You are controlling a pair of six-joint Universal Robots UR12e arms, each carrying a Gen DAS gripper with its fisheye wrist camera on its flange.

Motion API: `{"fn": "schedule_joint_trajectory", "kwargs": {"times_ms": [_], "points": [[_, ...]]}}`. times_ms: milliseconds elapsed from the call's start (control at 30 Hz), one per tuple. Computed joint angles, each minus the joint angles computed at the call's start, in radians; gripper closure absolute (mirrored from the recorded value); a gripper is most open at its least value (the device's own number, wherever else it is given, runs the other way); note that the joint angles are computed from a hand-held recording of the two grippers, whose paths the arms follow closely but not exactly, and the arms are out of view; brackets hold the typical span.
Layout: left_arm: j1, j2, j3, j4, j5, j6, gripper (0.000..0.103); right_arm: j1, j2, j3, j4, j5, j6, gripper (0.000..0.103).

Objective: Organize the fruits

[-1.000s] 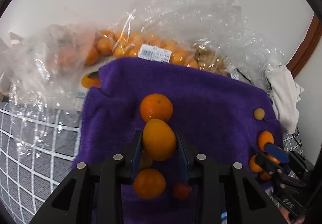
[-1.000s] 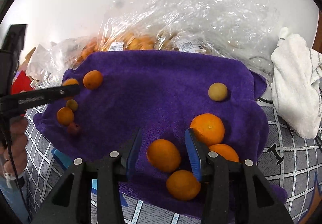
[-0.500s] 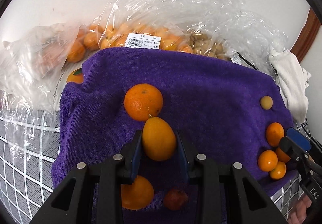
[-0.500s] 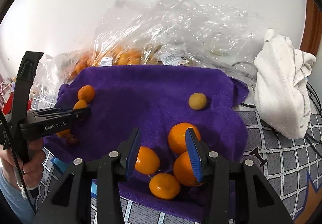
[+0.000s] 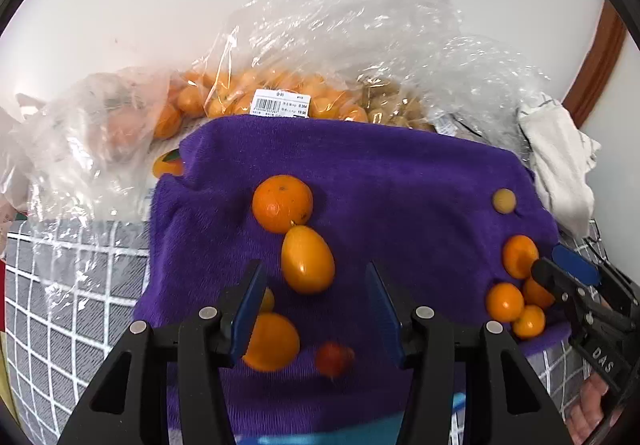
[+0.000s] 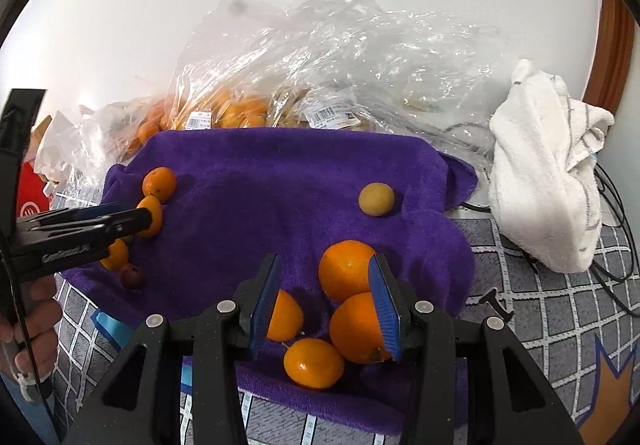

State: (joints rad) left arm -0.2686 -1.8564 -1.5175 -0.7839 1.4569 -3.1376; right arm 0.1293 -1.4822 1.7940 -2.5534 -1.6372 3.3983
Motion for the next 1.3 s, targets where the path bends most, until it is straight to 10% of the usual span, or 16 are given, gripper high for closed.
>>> {"fn": "schedule_joint_trajectory", "kwargs": {"times_ms": [500,767,900,1300], "points": [[0.011,0.194,-0.158,0.068,0.005,0.006,0.052,0.082,-0.144,0.033,0.071,-0.166,0.129,0.043],[-0.003,0.312,-0.274,0.185,0.058,-0.006,0.031,0.14,-0.247,0.077,0.129,-0.252,0.184,0.041],[-0.006,0.36,-0.311,0.191,0.053,0.003,0.025,0.173,-0.289,0.108,0.109,-0.302,0.215,0.015],[-0.038,0.45,-0.38,0.232,0.104,0.017,0.02,0.274,-0.366,0.147,0.157,-0.471,0.256,0.003]]}}
